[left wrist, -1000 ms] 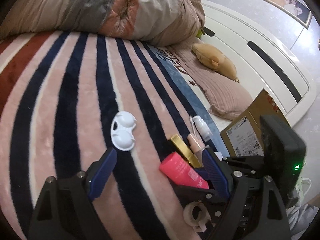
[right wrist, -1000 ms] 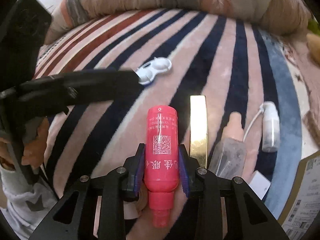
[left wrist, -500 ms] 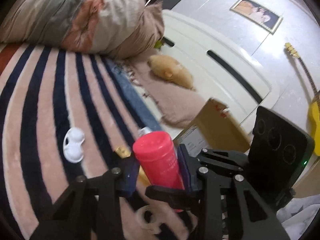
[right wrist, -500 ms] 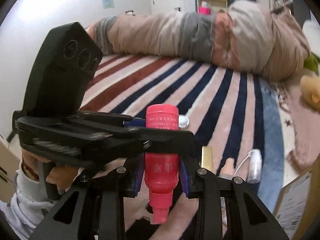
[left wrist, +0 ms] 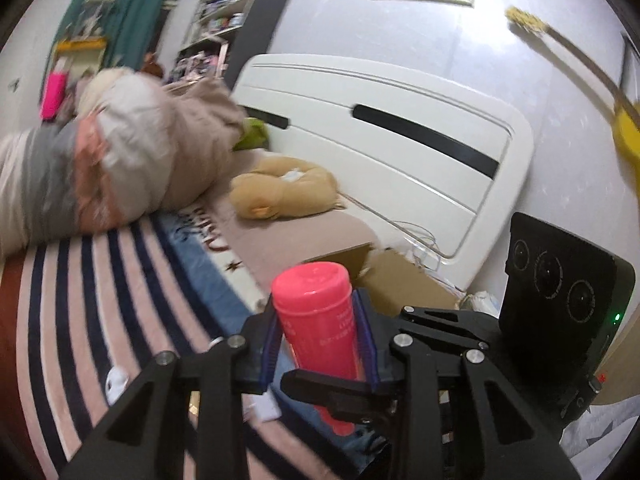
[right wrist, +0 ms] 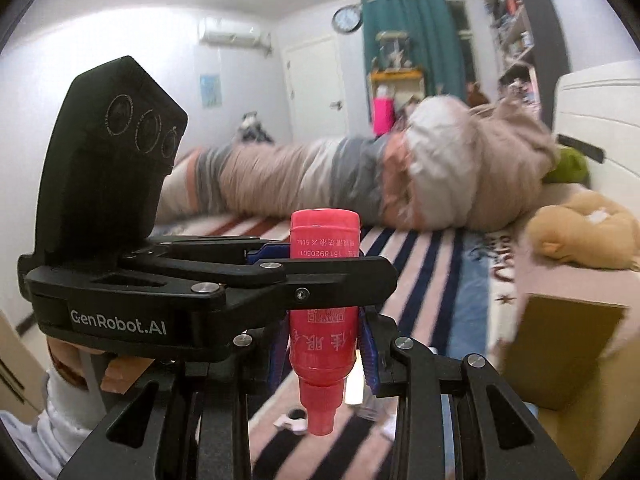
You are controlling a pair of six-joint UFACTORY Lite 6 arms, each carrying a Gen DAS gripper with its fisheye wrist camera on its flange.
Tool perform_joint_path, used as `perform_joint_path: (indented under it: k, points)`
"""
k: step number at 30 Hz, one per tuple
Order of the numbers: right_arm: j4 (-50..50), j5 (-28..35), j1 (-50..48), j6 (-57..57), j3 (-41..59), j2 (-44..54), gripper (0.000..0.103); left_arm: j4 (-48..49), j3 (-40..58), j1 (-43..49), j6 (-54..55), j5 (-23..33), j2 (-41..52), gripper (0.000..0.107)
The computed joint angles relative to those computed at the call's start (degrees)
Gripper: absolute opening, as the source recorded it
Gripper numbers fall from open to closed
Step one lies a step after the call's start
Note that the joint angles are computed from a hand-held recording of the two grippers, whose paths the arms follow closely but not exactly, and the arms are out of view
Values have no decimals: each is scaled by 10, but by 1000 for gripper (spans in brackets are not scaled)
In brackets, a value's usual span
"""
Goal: Organize rigid objects
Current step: 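Carry the pink spray bottle into the cardboard box and release it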
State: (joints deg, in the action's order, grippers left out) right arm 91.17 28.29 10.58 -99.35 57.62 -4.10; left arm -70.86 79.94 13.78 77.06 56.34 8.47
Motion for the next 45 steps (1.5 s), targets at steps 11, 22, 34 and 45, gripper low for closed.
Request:
perform_joint_path:
  k: [11,22,34,45]
  points:
    - [-55,196,-322,-1,-17,15,27,182,214,-283,-242,-145,153,30]
    - [-87,158,-364,-5,11,114,27,318,347,-356,-385,-163,308,30]
    - [-100,84,-321,1,-5,92,36,328,324,-344,-398,-168,295,55]
    - [-128,70,-271,58,-29,20,46,182,116,-217,-261,-185,105,72]
